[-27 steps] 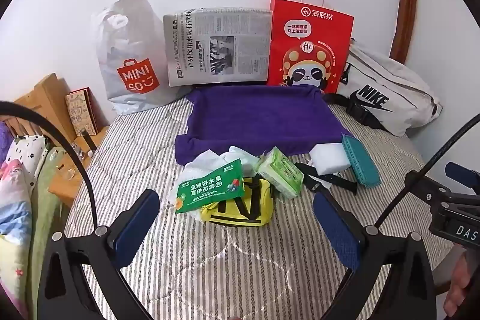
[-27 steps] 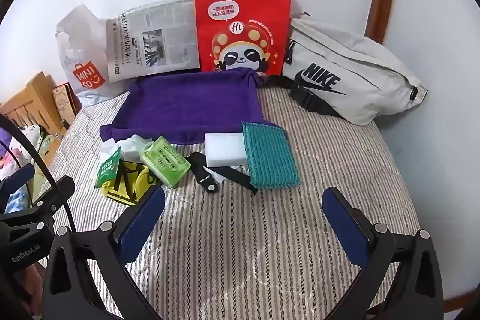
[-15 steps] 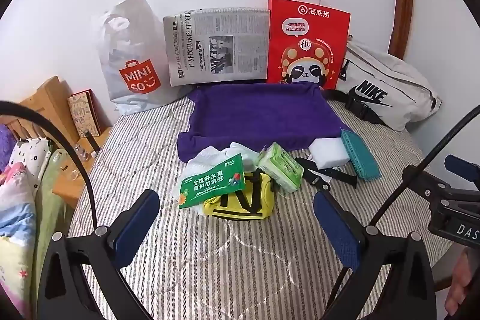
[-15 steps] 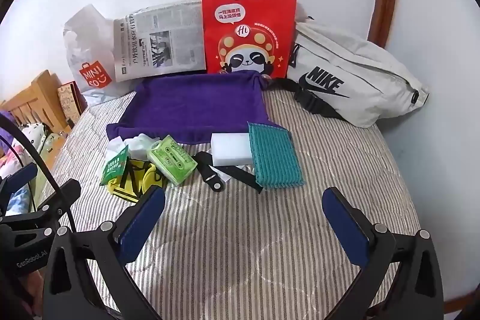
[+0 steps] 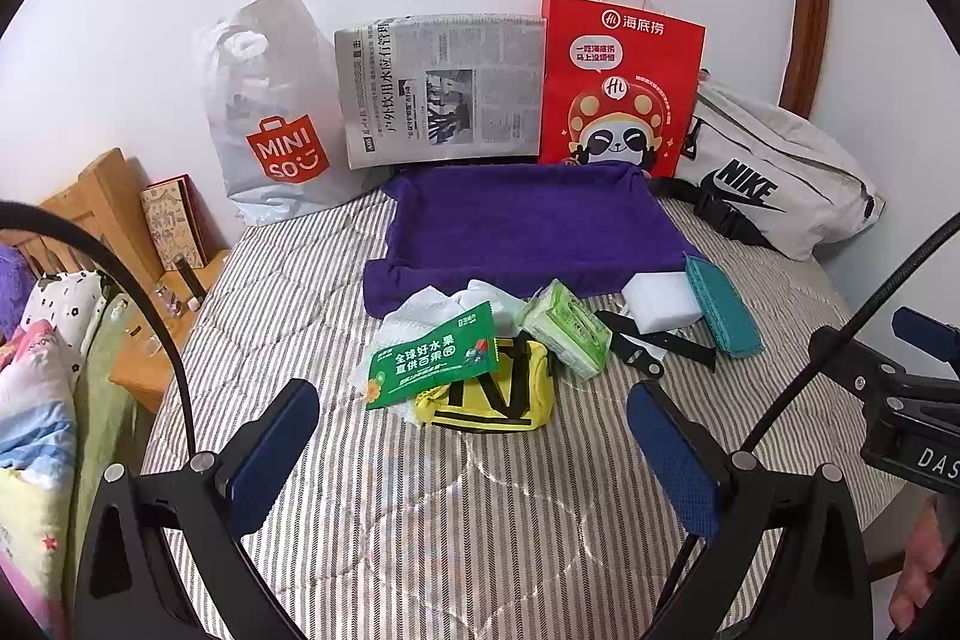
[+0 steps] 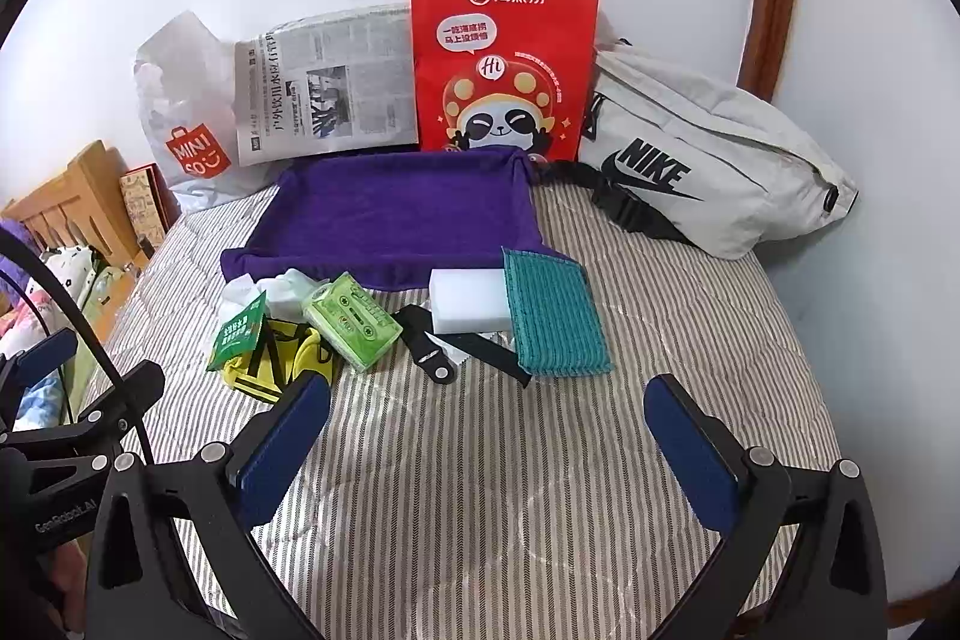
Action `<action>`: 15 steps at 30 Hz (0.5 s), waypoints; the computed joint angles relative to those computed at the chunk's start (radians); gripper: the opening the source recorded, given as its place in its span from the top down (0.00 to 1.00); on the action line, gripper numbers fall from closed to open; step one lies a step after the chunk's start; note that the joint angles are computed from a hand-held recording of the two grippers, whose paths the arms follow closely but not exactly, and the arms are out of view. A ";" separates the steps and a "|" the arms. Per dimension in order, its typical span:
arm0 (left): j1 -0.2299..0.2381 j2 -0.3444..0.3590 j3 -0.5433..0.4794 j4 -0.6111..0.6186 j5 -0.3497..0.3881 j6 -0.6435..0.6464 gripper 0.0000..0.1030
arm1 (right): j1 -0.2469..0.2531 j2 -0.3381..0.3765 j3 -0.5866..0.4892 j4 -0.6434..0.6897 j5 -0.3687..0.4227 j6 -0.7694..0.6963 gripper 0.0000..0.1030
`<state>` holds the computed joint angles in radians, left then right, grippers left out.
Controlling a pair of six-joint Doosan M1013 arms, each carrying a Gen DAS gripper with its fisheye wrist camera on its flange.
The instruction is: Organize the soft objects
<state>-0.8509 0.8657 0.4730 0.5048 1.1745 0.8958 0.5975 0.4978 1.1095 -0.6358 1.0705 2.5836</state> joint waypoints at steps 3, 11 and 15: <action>0.000 -0.002 0.004 0.001 -0.003 0.000 0.00 | 0.001 -0.002 0.002 -0.002 -0.005 0.003 0.00; 0.002 0.000 0.000 -0.006 -0.001 0.001 0.00 | 0.002 -0.005 0.005 -0.008 -0.004 0.014 0.00; -0.001 -0.009 0.018 0.000 -0.007 -0.008 0.00 | 0.002 -0.007 0.006 -0.008 -0.006 0.008 0.00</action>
